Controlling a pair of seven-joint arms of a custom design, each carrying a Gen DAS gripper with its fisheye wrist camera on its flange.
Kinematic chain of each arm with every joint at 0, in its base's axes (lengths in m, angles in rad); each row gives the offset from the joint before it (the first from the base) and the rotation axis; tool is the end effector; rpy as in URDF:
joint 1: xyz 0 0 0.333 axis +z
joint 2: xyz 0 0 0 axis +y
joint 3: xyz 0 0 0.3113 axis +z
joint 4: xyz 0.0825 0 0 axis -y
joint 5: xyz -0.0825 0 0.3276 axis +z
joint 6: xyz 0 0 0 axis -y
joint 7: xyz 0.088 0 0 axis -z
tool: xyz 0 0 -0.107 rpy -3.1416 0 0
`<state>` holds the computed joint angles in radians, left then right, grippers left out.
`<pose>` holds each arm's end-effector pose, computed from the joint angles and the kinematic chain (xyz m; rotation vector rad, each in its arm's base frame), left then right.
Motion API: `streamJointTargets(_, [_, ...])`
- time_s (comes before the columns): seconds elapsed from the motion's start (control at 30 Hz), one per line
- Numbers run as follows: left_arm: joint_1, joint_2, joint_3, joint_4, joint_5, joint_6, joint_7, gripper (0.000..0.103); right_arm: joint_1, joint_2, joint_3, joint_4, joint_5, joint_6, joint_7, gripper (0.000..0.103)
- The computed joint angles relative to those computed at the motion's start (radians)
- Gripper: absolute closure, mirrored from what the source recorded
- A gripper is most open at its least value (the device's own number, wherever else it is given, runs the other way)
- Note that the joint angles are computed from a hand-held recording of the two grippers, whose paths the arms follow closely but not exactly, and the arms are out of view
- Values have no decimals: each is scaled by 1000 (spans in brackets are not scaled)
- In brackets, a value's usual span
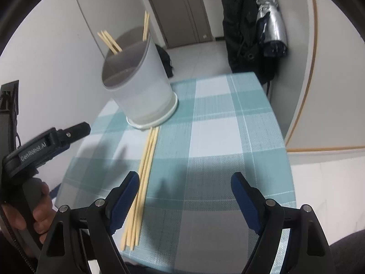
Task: Organize utensils
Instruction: 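Move both grippers back down to the remaining chopsticks, then close the right gripper on a wooden chopstick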
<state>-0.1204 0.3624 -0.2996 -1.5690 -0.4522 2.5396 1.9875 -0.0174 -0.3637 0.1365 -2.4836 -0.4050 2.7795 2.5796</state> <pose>0.6113 -0.2318 0.5259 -1.4589 2.4285 -1.1128 0.4172 0.0728 0.5166 -1.2349 2.2055 -0.5834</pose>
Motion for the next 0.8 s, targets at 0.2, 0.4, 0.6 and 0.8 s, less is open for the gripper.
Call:
streamJointTargets(0.2, [-1,57,19,100,42,-58,-57,12,69,99,-63,84,88,-42,-161,33])
streamJointTargets(0.4, [17,112,25,197,54,-128,-142,12,108,246,-98,240,160,-138,-283,58])
streamJointTargets(0.6, [24,134,25,236,62,-142,-184,12,145,353,-117,370,211,-226,-388,74])
streamJointTargets(0.8, [27,170,32,298,78,-196,-250,12,174,400,-124,445,169,-302,-391,82])
